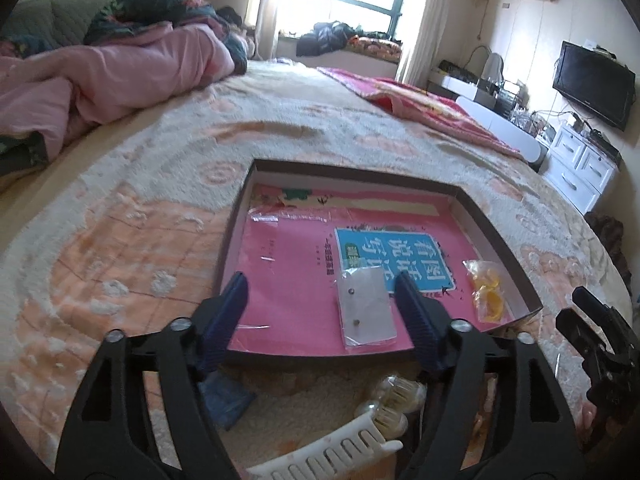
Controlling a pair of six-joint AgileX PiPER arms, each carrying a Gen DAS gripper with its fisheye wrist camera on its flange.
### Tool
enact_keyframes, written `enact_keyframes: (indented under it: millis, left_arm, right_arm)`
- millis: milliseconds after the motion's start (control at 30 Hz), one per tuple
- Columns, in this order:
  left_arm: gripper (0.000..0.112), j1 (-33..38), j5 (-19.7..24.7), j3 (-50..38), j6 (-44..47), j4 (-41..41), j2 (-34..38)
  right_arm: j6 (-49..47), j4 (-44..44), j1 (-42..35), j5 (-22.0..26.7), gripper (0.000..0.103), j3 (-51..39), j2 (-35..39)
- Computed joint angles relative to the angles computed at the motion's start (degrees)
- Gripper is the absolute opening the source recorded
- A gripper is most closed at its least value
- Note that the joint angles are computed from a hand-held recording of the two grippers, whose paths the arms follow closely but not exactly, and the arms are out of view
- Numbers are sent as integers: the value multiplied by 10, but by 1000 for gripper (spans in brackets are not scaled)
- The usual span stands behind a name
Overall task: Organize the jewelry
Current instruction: 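Withdraw both open tools from the box back toward the loose items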
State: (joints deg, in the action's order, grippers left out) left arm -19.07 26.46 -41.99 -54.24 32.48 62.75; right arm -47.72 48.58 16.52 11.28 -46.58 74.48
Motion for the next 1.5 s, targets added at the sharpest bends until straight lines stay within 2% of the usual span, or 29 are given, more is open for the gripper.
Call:
enact_keyframes:
  millis: [67,167,267,567,767,1000,1500]
  left_arm:
    - [76,-13,3,6,-25,22,-13]
    - [88,-51,30,13,-94,88,-32]
    - [92,-78,51,15,-129,121,-45]
    - [92,-154,113,29,-227,207,-78]
    - [92,-225,181,38,-283,255,-100]
    - [92,-284,247,53,-309,270,-128]
    - [91,-372,343,87,-315,240,-178]
  right_arm:
    - [-9,6,3,-5,83,6,-9]
    - [-7,1,8,-6,83,14,-25]
    - [-22,13,9,-6,85,22,-40]
    - [-20,3,12,7,86,40,-78]
    - [-26,0,14,21,86,52,-98]
    - [-10,-23,25,27,86,63,-113]
    - [12,-59,43,50,86,76,-128]
